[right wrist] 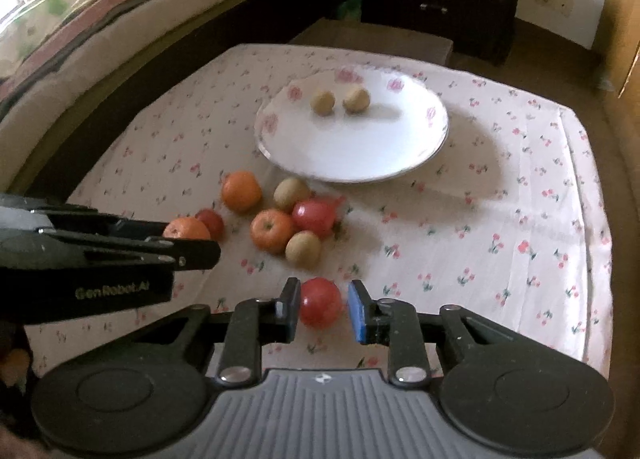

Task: Organize fruits
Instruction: 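Grasp and lift tangerine with left tool while right tool lifts red tomato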

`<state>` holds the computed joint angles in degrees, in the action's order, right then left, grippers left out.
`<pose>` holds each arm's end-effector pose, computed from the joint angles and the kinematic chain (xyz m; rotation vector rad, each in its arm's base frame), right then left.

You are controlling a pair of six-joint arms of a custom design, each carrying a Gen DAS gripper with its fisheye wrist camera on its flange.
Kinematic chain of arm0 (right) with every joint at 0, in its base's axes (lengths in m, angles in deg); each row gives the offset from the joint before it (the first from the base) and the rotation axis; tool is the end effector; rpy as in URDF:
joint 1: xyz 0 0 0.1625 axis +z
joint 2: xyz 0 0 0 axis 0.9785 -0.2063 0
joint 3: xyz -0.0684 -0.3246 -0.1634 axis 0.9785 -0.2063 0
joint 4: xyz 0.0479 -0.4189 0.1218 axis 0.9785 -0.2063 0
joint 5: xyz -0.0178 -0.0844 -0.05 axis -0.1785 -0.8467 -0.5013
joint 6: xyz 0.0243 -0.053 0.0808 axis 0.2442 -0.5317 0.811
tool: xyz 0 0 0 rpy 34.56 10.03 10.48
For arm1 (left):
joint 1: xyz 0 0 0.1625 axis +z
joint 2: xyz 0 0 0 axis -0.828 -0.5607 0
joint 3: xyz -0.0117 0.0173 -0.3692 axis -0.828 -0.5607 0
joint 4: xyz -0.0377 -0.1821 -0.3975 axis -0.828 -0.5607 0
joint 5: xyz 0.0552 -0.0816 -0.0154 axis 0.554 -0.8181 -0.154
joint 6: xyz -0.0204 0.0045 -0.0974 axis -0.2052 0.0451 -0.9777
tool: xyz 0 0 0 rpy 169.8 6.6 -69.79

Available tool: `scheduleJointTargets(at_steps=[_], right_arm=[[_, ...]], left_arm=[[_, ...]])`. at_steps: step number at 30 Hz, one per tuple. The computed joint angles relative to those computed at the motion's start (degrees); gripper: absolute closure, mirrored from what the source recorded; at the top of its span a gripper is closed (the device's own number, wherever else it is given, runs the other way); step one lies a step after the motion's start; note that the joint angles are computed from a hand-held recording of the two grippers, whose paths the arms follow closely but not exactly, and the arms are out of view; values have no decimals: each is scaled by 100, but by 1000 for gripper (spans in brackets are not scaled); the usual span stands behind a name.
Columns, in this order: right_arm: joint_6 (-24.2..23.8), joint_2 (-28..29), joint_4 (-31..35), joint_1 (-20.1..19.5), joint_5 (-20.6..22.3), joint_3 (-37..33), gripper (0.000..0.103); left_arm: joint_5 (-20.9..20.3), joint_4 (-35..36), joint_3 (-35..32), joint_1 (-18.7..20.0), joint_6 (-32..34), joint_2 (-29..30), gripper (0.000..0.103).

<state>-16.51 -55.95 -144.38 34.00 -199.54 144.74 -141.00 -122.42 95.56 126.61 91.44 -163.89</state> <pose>0.2803 -0.5060 -0.0775 0.3299 -2.4269 0.6935 0.0000 -0.5579 0.2086 0.6523 2.4999 -0.4696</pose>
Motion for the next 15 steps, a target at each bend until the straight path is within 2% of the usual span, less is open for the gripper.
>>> scheduleJointTargets(at_steps=[6,10,15], right_arm=[[180,-90,154,-75,174,88,77],[430,-125,403,-159,155,101,76],[460,-112,364,-147,149,137,75]], left_arm=[[-53,60,-119,25,-23,114,63],[-62,143,-131,58,-105,101,63],[-121,218,-119,85,-102,64,62]])
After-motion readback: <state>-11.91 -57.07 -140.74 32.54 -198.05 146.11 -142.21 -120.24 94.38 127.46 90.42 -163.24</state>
